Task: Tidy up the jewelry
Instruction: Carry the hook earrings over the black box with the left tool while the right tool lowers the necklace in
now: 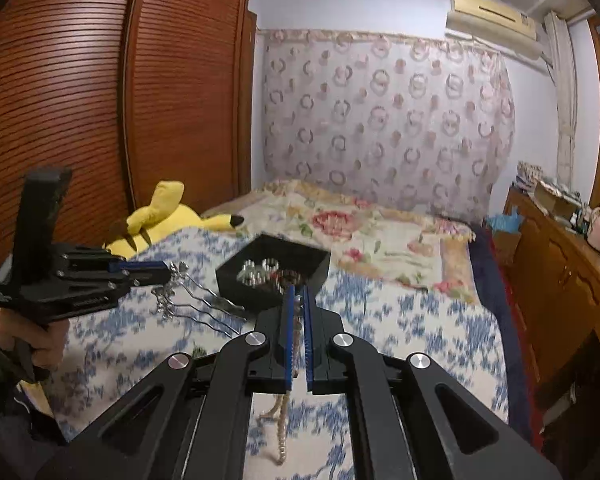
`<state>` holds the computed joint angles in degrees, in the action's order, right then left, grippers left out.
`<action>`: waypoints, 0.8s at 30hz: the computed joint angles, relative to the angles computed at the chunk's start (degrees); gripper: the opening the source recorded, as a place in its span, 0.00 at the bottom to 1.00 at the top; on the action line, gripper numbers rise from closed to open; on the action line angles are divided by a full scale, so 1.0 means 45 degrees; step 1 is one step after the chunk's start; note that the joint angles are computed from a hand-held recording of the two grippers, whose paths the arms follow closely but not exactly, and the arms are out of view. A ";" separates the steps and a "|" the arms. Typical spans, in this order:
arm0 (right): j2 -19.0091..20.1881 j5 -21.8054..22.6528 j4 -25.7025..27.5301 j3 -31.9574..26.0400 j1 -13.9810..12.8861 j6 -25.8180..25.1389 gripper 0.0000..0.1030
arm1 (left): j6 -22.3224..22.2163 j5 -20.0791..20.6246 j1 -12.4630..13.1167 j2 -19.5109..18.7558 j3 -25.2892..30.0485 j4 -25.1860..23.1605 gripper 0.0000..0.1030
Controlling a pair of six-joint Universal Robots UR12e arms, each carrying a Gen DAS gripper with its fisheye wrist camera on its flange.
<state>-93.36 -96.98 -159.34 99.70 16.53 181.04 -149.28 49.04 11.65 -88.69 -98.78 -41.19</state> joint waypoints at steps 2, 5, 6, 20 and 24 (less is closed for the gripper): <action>0.0117 0.0043 -0.0096 -0.0221 -0.0044 -0.0139 0.05 | -0.0178 0.0125 -0.0080 -0.0189 0.0207 0.0212 0.07; 0.0374 0.0152 -0.0294 -0.0683 -0.0133 -0.0333 0.05 | -0.0473 0.0238 -0.0190 -0.0494 0.0569 0.0368 0.07; 0.0463 0.0188 -0.0357 -0.0840 -0.0161 -0.0389 0.05 | -0.0541 0.0279 -0.0225 -0.0552 0.0640 0.0410 0.07; 0.1981 0.1035 -0.0291 -0.3385 -0.0596 -0.1371 0.05 | -0.1406 0.1288 -0.0772 -0.1875 0.2122 0.0522 0.07; 0.2396 0.1242 -0.0146 -0.3958 -0.0678 -0.1588 0.05 | -0.1447 0.1543 -0.0887 -0.2140 0.2421 0.0287 0.07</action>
